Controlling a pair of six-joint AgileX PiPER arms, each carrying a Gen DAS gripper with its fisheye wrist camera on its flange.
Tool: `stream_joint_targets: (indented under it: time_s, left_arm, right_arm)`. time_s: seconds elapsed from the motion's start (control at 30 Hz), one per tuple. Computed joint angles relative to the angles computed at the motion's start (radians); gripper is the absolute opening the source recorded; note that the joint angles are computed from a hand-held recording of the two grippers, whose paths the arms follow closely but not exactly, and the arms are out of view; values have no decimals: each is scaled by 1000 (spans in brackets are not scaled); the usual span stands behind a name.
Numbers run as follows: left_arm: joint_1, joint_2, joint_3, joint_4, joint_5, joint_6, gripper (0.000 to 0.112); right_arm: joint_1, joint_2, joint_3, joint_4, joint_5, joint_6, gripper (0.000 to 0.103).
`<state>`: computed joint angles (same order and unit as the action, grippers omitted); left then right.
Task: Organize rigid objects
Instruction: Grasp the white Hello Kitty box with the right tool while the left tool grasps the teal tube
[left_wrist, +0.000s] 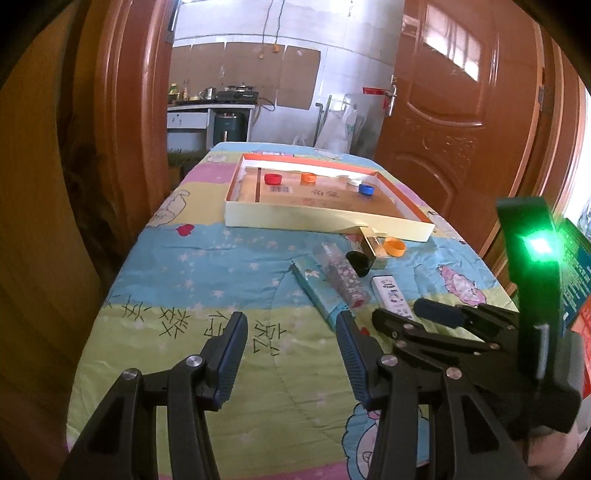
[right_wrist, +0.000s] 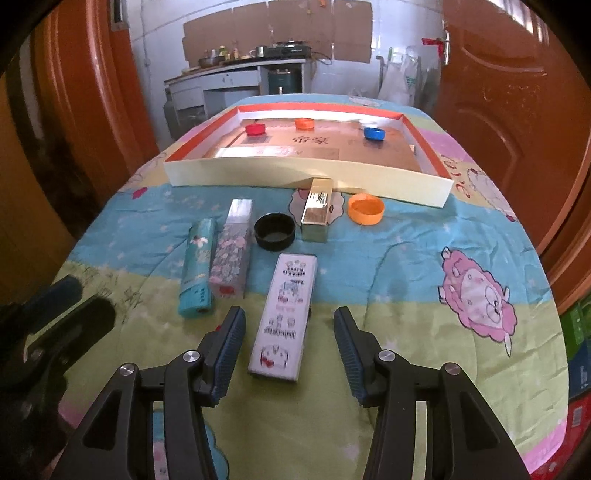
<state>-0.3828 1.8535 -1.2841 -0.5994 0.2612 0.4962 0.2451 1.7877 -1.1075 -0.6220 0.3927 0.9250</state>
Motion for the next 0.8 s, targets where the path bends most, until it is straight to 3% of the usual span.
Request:
stream_joint_targets:
  time_s: [0.17, 0.3, 0.43, 0.73, 0.8]
  left_arm:
    - [-4, 17, -21, 37, 20, -29, 50]
    - [-24, 40, -48, 80, 37, -63, 50]
    - [-47, 73, -91, 131, 54, -105, 50]
    - [-112, 188, -236, 442, 113, -392, 50]
    - [-122, 199, -238, 525, 97, -465, 50]
  right_arm:
    - [14, 47, -58, -59, 53, 42, 51]
    - [5, 32, -35, -82, 37, 63, 26]
    - [-27, -12, 26, -61, -2, 64, 26]
    - [-54, -100, 167, -176, -81, 191, 26]
    - [-60, -109, 180, -180, -98, 193, 26]
